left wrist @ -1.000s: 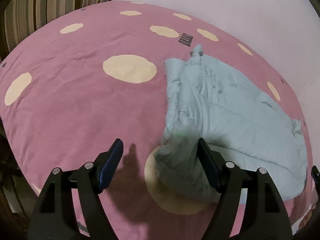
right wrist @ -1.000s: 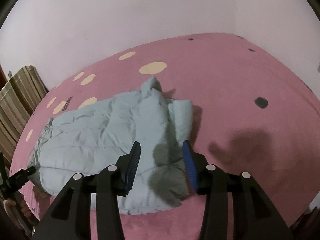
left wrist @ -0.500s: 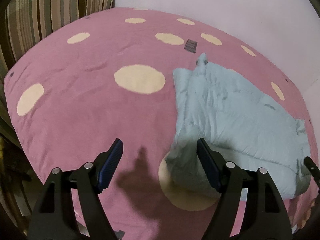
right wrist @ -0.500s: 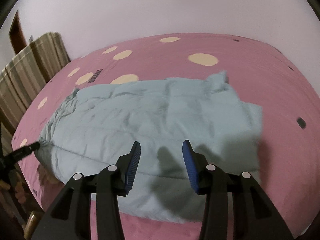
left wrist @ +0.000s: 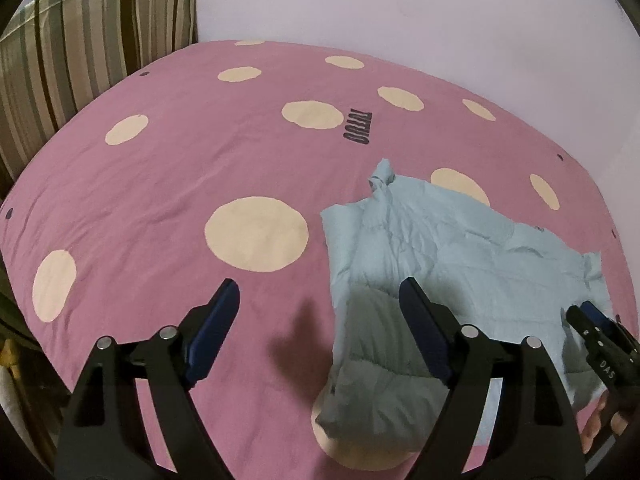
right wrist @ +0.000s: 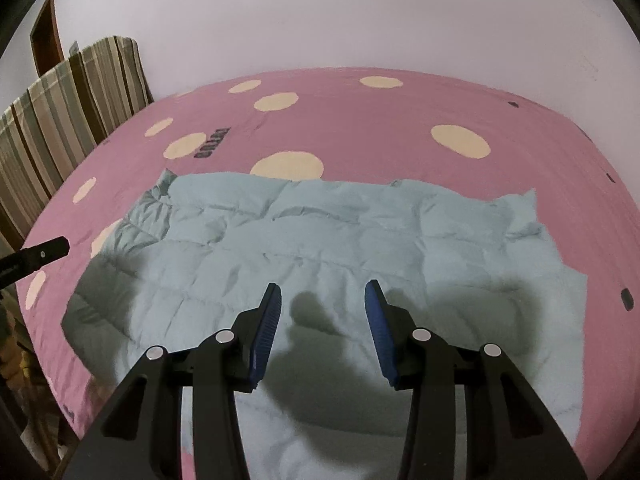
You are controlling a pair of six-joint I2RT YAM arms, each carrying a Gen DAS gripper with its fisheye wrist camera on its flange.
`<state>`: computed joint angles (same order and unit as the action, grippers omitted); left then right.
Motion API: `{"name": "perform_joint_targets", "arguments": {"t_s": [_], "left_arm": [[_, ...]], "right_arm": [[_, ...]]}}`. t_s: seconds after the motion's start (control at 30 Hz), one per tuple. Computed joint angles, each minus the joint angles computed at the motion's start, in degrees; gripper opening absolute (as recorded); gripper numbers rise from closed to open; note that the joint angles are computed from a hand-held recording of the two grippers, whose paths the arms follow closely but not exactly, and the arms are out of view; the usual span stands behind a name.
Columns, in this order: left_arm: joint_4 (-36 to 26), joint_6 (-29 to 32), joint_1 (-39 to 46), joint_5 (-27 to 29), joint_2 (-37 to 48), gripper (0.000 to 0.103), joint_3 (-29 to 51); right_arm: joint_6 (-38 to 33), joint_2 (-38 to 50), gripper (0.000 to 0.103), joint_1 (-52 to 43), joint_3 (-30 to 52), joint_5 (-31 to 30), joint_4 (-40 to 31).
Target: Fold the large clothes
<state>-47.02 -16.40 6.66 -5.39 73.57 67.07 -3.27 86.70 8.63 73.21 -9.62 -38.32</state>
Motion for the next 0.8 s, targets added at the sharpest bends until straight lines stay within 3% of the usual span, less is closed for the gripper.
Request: {"name": "perform_joint_targets", "arguments": {"t_s": [0.43, 0.8], "left_arm": [[3.3, -1.7, -1.6, -0.7, 4.1, 0.082, -1.6], [5.0, -2.2, -2.2, 0.6, 7.5, 0.082, -0.7]], "right_arm": [[1.2, 5.6, 0.044, 4.9, -4.5, 11.3, 6.7], [1.3, 5.1, 0.044, 4.9, -6.1, 11.2, 8.5]]}}
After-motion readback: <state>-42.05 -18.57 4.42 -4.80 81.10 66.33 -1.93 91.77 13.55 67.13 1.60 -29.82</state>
